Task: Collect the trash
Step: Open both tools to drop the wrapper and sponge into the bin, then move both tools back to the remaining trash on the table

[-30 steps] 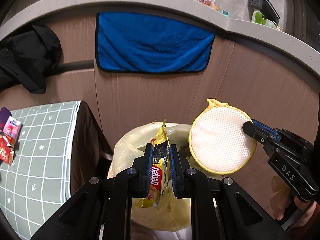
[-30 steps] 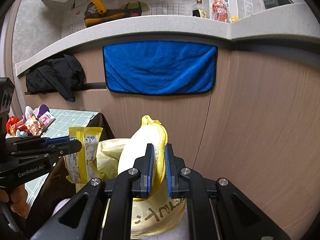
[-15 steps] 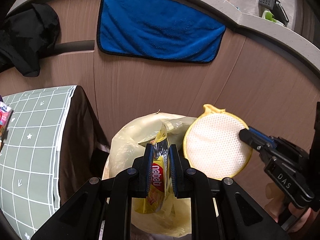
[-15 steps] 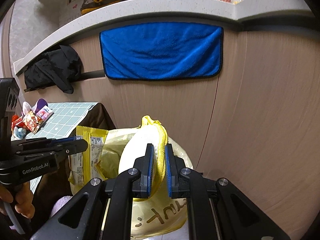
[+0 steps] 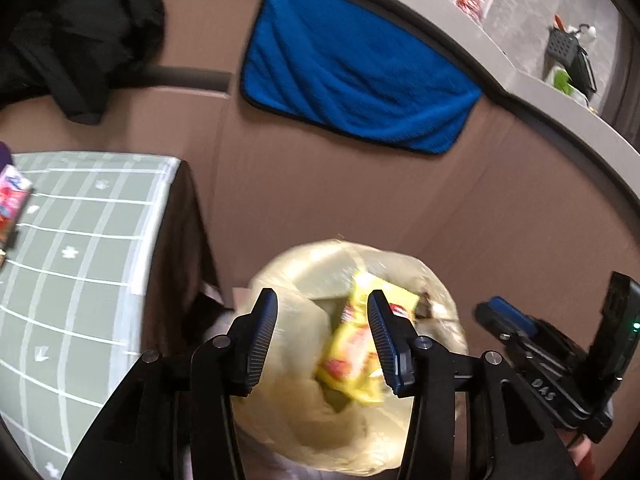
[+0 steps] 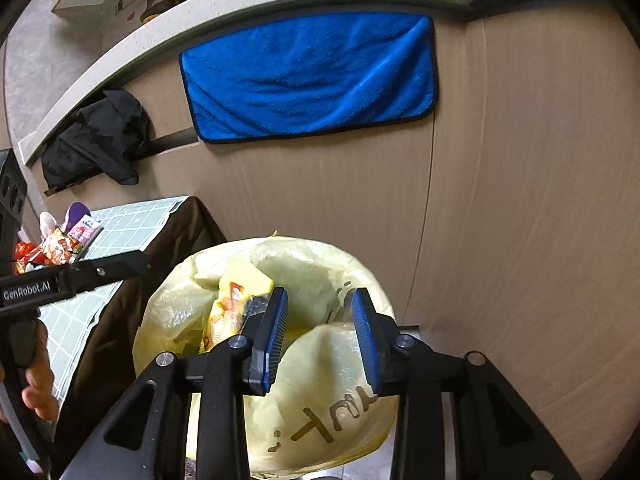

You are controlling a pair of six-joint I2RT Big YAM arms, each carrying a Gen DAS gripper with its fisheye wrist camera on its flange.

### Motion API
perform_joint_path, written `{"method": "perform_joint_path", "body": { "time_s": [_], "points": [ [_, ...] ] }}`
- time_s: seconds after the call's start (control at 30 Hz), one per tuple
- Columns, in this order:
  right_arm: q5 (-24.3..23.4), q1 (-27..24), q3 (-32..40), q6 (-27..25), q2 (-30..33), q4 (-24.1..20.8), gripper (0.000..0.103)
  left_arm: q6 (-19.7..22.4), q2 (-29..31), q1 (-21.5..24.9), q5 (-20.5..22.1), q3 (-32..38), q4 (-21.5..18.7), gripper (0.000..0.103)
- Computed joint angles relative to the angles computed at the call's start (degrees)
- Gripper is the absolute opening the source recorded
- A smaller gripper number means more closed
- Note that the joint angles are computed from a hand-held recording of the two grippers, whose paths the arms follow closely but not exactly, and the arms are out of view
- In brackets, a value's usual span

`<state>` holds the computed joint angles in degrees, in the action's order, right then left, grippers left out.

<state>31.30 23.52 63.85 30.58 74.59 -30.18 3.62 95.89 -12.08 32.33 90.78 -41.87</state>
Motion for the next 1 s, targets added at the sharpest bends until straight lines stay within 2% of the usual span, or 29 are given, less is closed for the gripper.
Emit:
{"method": "perform_joint_path", "body": {
  "time_s": [0.1,0.27,0.4,0.5,0.6,0.77,0.93,1.0],
  "points": [
    [1.8,0.7,0.6,-0.4,-0.3,-0.6,0.032,0.3,-1.5,1.2,-2.8,-1.5,2.3,0.048],
    [2.7,2.2,2.3,-0.7,-0.2,-0.7,0.032,0.1,-3.3,4.8,-3.9,-3.4,4.2,0.048],
    [0.6,3.6,5.0,-1.7,1.0,0.7,0.032,-0.3,-4.9,8.6,-4.5,-5.6,8.0,0.048],
    [-2.7,4.6,7.6,-2.0,2.9,3.0,0.032,0.0,-4.4,12.1,-3.5,-5.3,8.5,0.048],
    [-4.9,5.7,11.4,-2.6,6.1,4.0,0.032,0.6,-3.3,16.0,-3.2,-3.5,8.7,0.048],
    [-6.8,8.4,20.8,-5.0,13.5,2.2,0.032,1.2,0.2,23.5,-4.0,1.5,10.2,0.048],
    [-7.6,10.6,31.2,-7.5,21.3,-0.7,0.032,-1.5,7.2,31.2,-4.6,10.6,12.7,0.05],
    [-7.9,11.4,35.2,-8.3,24.3,-2.3,0.032,-2.0,11.0,33.6,-4.3,15.6,12.3,0.052]
  ]
}}
